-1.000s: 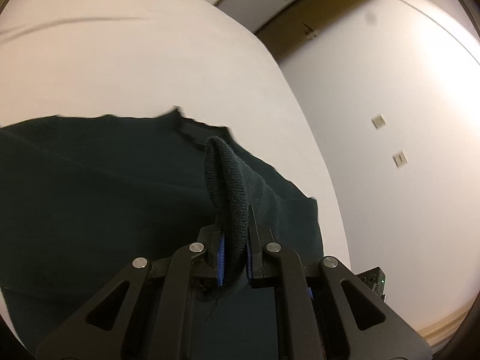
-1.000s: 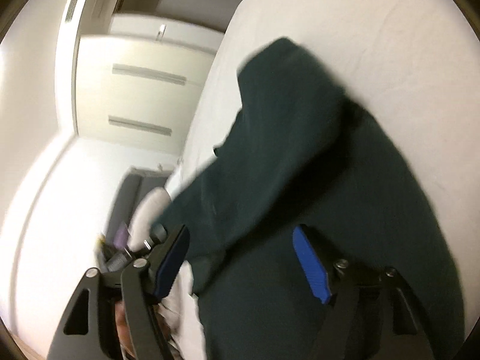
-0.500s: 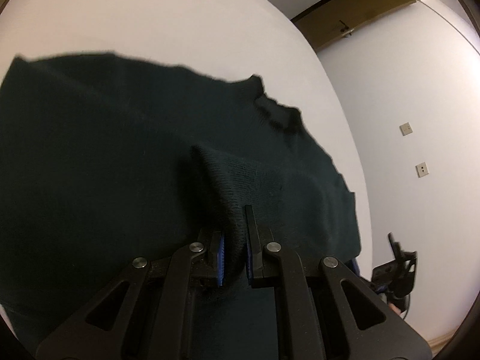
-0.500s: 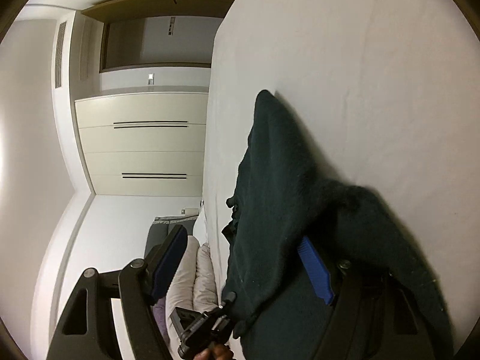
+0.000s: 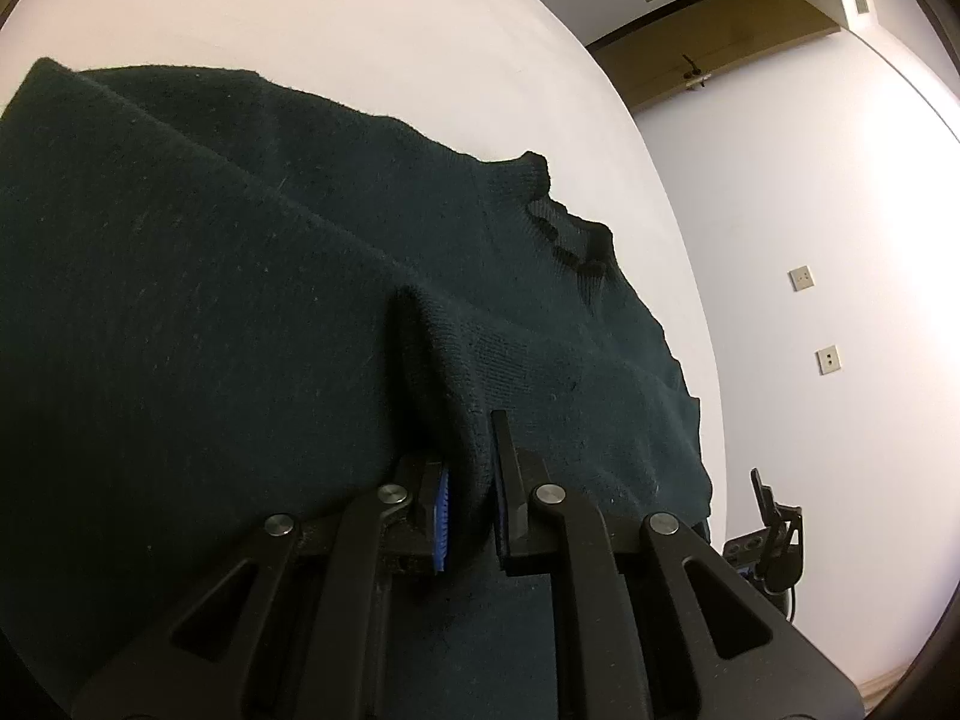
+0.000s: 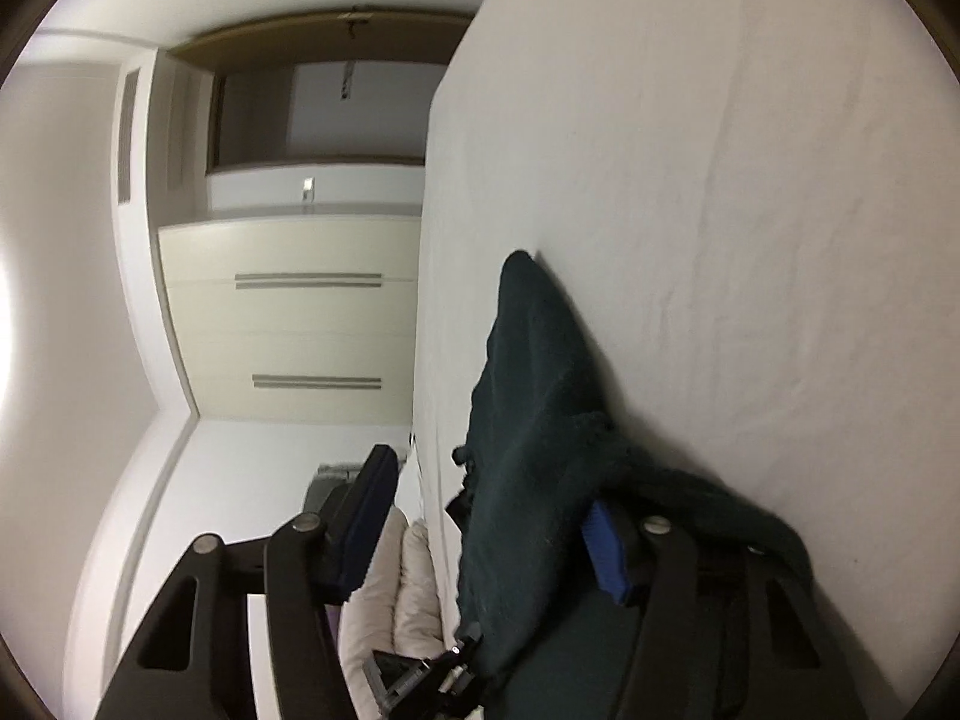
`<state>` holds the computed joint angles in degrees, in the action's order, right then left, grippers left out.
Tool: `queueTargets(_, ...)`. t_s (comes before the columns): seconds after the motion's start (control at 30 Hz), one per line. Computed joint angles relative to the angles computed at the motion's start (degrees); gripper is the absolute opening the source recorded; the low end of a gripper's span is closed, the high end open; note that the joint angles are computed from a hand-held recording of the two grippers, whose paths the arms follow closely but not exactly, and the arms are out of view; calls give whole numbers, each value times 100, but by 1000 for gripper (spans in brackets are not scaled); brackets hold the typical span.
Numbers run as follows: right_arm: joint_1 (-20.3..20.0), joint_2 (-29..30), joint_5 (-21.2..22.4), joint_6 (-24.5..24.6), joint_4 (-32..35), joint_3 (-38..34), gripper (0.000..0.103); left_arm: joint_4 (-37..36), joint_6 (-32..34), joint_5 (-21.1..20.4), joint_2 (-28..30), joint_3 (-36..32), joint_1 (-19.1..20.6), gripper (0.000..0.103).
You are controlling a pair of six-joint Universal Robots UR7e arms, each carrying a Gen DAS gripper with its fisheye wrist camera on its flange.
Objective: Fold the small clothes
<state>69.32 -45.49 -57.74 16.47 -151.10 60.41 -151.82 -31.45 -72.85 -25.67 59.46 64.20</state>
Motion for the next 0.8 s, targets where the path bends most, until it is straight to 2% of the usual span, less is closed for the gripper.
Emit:
queueTargets(0.13, 16, -74, -62, 51, 240, -13, 62, 270, -130, 34, -140, 82, -23, 11)
queueTargets(0.2, 37, -229, -250, -23, 278, 165, 62, 400, -228, 66, -218, 136, -37, 12)
queueTargets(0.27, 64, -456, -520, -21, 168, 470, 66, 753, -324, 286, -347, 201, -91, 12)
queueTargets(0.3, 64, -573, -598, -37, 142, 608, 67, 962, -386, 545, -392, 205, -152, 12)
queueTargets(0.37, 163, -809, -1073, -254, 220, 809, 72, 1343, -564, 1471, -554, 323, -384, 12)
queueTargets(0.43, 257, -870, -1272, -514, 234, 814, 72, 1205, -197, 2261, -583, 389, -624, 12)
queueTargets(0.47, 325, -839, -1321, -692, 260, 731, 72, 1111, 27, 2424, -541, 347, -697, 12)
queueTargets(0.53, 421, -670, -1245, -1049, 494, 419, 72, 869, 634, 2532, -357, 143, -805, 12)
queueTargets(0.6, 539, -275, -980, -1421, 984, -184, 72, 649, 1319, 2400, -45, -198, -848, 12)
queueTargets(0.63, 577, -119, -982, -1540, 1162, -426, 70, 671, 1557, 2313, 123, -396, -840, 12)
queueTargets(0.67, 658, 148, -1040, -1670, 1405, -813, 69, 867, 1680, 2318, 323, -653, -826, 12)
queueTargets(0.73, 684, 575, -817, -1866, 2003, -1457, 69, 1263, 1710, 2482, 620, -995, -777, 12)
queueTargets(0.77, 696, 814, -906, -1846, 2266, -1817, 66, 1434, 1649, 2535, 708, -1085, -740, 12)
queueTargets(0.8, 715, 966, -1187, -1786, 2401, -2049, 66, 1364, 1686, 2499, 730, -1038, -701, 12)
